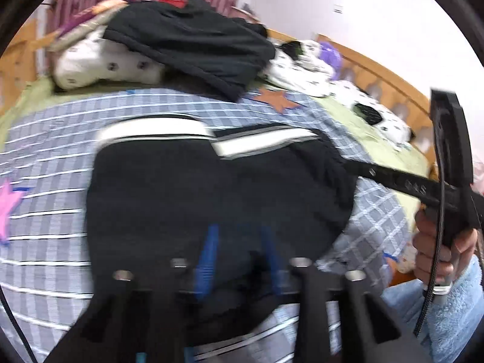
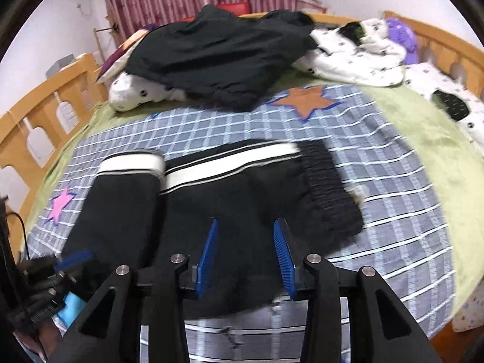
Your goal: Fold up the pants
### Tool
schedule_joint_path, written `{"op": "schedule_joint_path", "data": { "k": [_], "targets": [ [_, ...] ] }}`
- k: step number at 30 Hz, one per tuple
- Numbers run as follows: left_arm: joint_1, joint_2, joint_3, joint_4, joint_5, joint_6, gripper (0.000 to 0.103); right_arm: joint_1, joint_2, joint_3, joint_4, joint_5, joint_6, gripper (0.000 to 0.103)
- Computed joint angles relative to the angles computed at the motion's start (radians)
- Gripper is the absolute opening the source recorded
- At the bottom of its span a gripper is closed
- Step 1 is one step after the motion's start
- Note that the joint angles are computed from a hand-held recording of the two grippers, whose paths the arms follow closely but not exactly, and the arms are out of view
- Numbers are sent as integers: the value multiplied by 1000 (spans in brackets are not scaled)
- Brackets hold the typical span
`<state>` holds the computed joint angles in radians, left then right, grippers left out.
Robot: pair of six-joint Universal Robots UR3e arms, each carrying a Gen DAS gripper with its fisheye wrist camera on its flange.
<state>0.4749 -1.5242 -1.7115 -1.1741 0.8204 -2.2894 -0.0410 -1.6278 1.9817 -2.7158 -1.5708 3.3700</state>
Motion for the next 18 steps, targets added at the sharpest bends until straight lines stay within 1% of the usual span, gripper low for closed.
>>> {"op": "schedule_joint_path", "data": {
  "k": [2,3,4,5,6,8,10,11,12,14,16,18],
  "targets": [
    [36,-11,6,33,27,-14,40,24,45,-22,-9,51,11,39],
    [53,-19,12,33,44,-18,43,34,61,-32,-12,64,13,39],
    [80,-26,21,12,58,-9,45,44,80,-40,-19,85,13,42],
    [116,-30,23,-15,57,15,51,58,108,-50,-32,112,20,45],
    [146,-29,15,-31,50,38,58,65,123,-54,-39,124,25,45],
    [223,-23,-12,-78,17,102,66,70,172,-65,-58,183,52,45],
    [271,-17,-45,-121,-16,146,68,73,220,-77,-71,225,79,45],
    [281,-23,-46,-155,-27,168,72,74,240,-82,-78,240,90,45],
    [291,-31,-42,-211,-29,206,73,77,266,-90,-88,257,103,45],
    [282,-46,-45,-250,-3,253,73,74,309,-105,-106,294,127,45],
    [258,-38,-95,-198,42,265,73,68,354,-130,-112,341,153,45],
    [236,-28,-153,-116,67,243,73,68,398,-157,-120,379,177,45]
  ]
}}
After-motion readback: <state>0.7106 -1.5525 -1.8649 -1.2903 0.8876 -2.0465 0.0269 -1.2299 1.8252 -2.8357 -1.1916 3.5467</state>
